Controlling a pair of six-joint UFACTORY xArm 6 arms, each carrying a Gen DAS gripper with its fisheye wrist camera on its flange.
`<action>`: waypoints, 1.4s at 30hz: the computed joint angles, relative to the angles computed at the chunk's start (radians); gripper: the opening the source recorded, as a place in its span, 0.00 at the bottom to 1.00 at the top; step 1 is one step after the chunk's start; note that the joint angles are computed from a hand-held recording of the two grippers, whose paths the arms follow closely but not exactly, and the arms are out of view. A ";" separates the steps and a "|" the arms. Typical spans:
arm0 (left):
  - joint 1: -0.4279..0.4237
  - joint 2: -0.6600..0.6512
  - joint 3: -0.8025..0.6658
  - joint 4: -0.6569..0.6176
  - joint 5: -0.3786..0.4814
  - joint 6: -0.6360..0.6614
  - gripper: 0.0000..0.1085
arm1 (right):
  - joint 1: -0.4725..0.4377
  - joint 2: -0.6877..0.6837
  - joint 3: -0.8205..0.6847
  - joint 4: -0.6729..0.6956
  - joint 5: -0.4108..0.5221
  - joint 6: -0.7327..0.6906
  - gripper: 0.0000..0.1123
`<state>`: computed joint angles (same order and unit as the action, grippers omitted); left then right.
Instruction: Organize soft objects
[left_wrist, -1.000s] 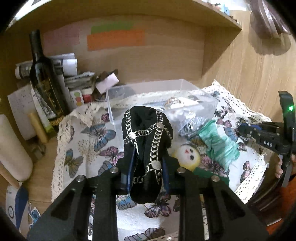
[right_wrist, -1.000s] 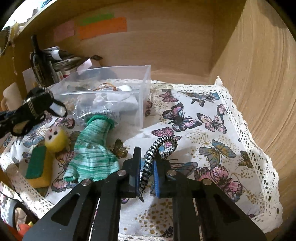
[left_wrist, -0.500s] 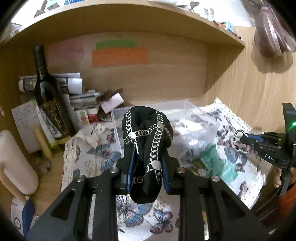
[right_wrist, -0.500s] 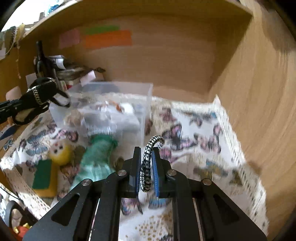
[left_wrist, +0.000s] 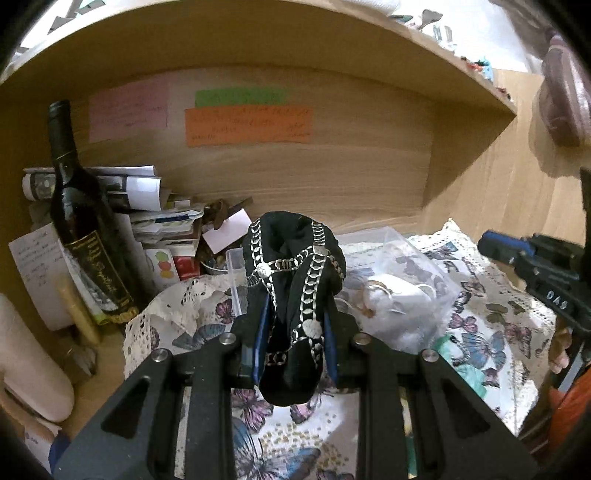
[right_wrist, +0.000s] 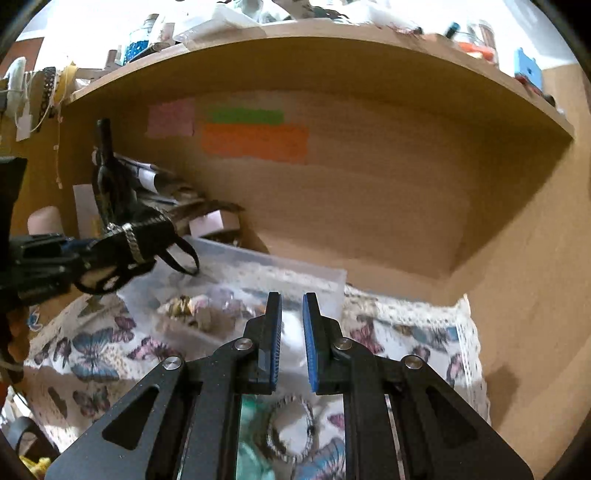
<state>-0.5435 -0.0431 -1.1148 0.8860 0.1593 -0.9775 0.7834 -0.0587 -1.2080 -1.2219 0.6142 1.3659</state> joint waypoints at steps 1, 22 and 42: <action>-0.001 0.012 -0.012 -0.007 0.006 0.008 0.24 | -0.004 0.002 -0.003 0.004 -0.005 -0.005 0.09; -0.019 0.217 -0.163 -0.332 0.101 0.345 0.38 | -0.115 0.081 0.113 0.506 -0.108 -0.432 0.35; -0.021 0.103 -0.081 -0.012 0.061 0.071 0.80 | -0.092 -0.053 0.168 0.357 -0.094 -0.289 0.06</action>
